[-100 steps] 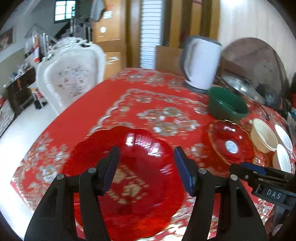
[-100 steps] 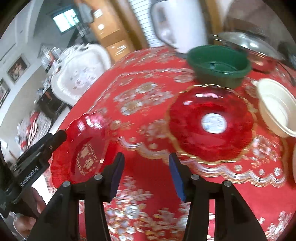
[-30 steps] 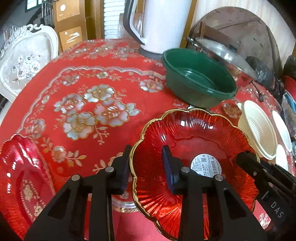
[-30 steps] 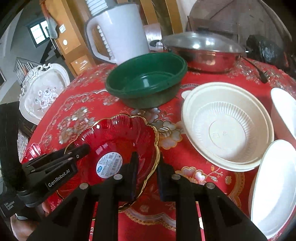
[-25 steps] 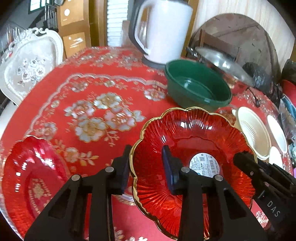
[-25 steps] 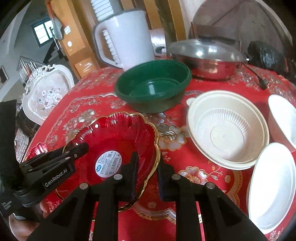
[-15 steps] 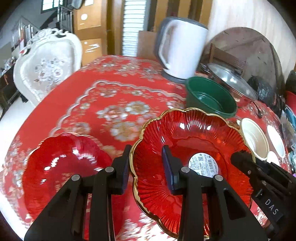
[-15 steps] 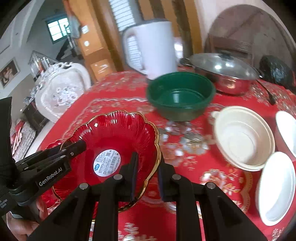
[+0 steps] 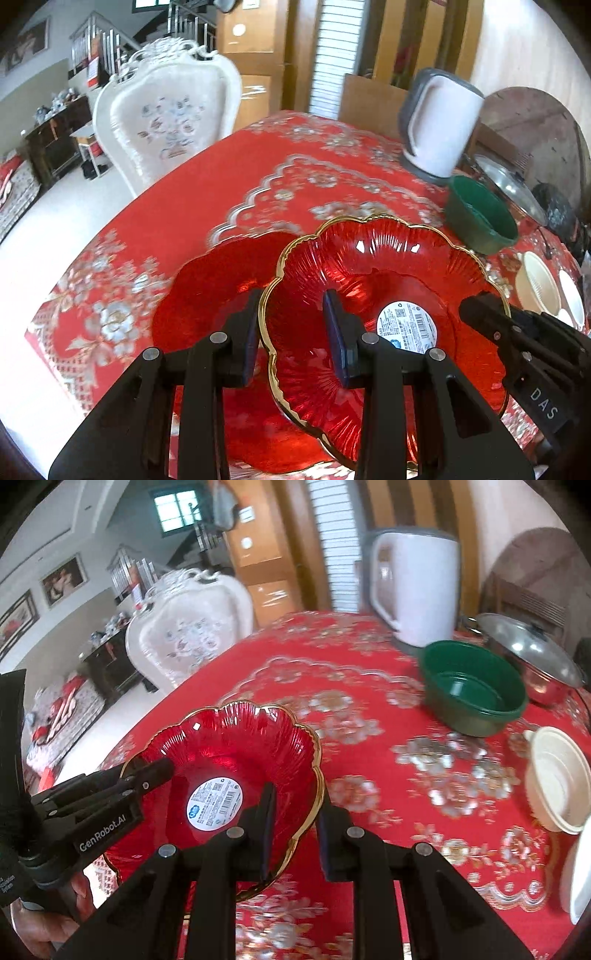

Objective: Organize plates and bowls
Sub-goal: 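Lift the scalloped plate with the right tool and carry it over the wedding plate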

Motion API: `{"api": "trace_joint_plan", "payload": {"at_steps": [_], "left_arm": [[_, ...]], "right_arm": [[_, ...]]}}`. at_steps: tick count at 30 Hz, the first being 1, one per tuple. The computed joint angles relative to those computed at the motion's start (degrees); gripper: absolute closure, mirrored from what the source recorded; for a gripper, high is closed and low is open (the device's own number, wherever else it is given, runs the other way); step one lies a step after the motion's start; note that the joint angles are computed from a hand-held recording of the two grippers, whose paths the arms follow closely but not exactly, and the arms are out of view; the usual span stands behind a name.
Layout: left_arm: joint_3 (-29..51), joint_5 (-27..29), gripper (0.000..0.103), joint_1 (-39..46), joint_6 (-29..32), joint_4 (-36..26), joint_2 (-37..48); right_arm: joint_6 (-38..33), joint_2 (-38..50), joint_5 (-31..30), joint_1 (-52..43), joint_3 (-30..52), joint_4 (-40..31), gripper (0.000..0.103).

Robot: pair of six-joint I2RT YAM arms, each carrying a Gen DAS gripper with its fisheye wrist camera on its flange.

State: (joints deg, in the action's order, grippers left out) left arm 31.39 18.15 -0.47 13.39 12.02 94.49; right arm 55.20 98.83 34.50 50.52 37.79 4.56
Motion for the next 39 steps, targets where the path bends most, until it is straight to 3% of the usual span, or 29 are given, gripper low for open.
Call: {"api": "trace_joint_plan", "payload": {"at_steps": [9,19,28,35,39], "left_arm": [[1.62,0.61,0.071,7.09,3.41,2.14,6.89],[4.95,-1.72,0.071,7.70,3.76,5.55,15.40],[3.06,-5.71,0.071,5.60,4.02,12.94,17.17],[5.75,-2.96,0.071,6.99,3.53,8.42,16.93],[4.18,-3.14,0.070,7.44,3.26,10.71,14.93]], "right_arm": [[-2.83,12.45,-4.17,0.48,11.48,-1.81,0.082],[-4.74,20.73,-5.60,0.03,21.23,-8.38,0.081],[-6.45,23.73,-6.20,-0.52,24.47,-10.33,0.078],[-7.53,23.62,-7.28,-1.06,23.95,-9.13,0.076],[-8.45,23.50,-8.67,-1.53,23.92,-9.05,0.074]]}}
